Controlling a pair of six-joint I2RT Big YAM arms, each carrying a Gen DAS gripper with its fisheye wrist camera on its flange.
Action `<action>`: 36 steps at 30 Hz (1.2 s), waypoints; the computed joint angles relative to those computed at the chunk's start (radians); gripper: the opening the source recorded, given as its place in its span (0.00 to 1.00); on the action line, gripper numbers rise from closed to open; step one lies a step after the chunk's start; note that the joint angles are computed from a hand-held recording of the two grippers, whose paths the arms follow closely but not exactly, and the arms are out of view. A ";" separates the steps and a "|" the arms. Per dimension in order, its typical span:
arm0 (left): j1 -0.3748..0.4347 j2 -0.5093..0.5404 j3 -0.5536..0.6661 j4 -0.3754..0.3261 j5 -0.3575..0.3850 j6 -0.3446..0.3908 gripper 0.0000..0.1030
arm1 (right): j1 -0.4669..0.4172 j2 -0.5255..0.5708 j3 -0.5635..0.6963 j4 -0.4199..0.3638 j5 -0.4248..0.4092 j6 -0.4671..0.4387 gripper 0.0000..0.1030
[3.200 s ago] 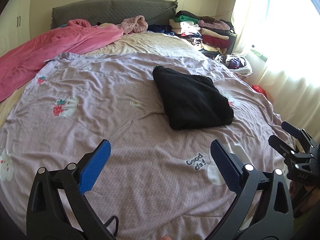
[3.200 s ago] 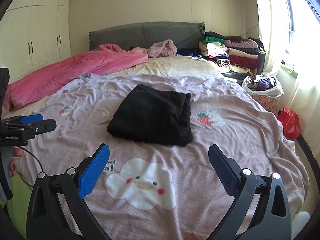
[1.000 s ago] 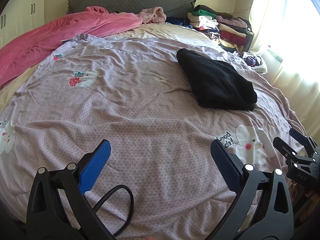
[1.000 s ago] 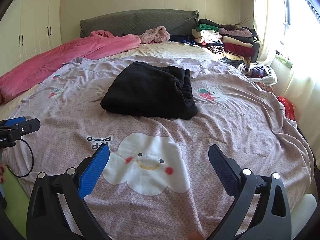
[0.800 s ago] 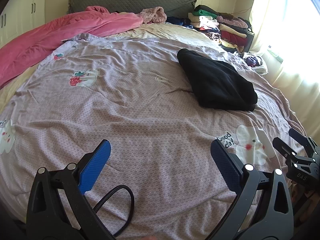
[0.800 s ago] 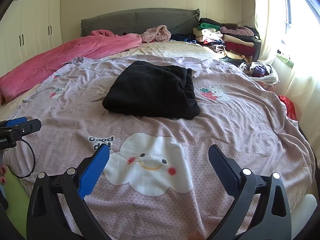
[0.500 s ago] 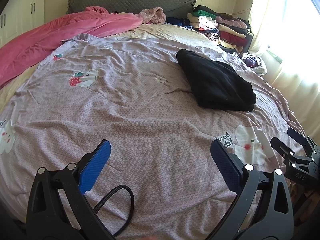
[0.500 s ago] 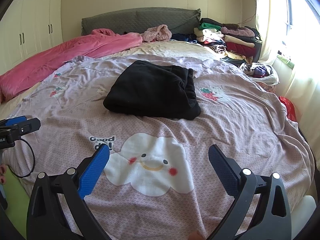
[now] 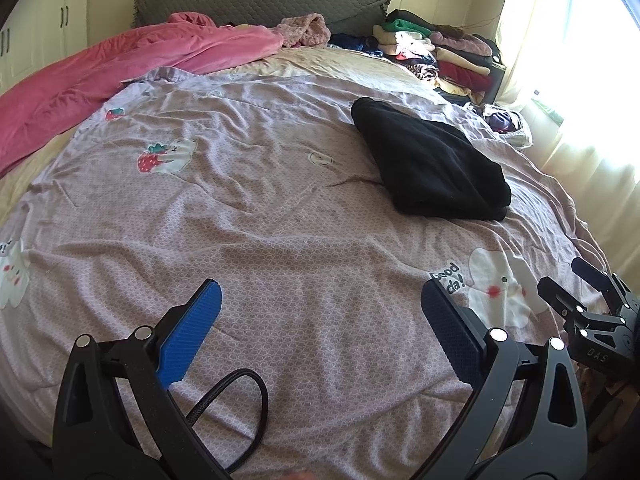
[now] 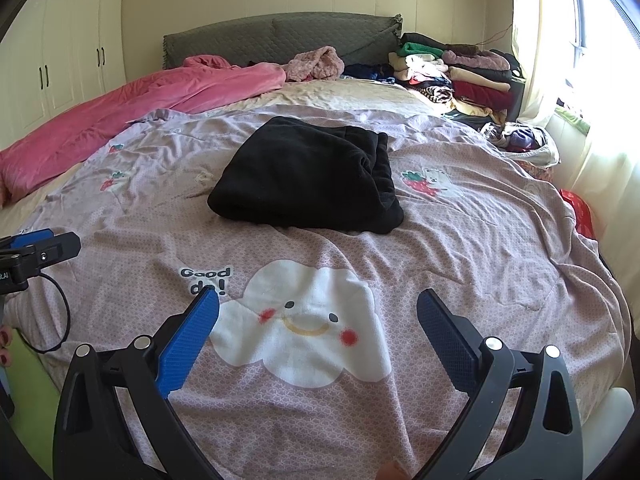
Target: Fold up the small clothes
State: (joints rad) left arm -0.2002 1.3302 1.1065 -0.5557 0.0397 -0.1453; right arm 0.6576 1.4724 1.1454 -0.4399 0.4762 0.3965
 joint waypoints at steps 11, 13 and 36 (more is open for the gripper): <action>0.000 -0.003 -0.002 -0.001 0.002 0.000 0.91 | 0.001 0.000 -0.001 0.000 0.005 0.002 0.96; 0.000 -0.003 -0.002 -0.002 0.000 -0.001 0.91 | 0.003 -0.003 -0.005 0.001 0.009 0.005 0.96; 0.011 -0.008 -0.006 -0.014 0.011 -0.008 0.91 | 0.001 0.001 -0.006 -0.008 0.015 0.015 0.96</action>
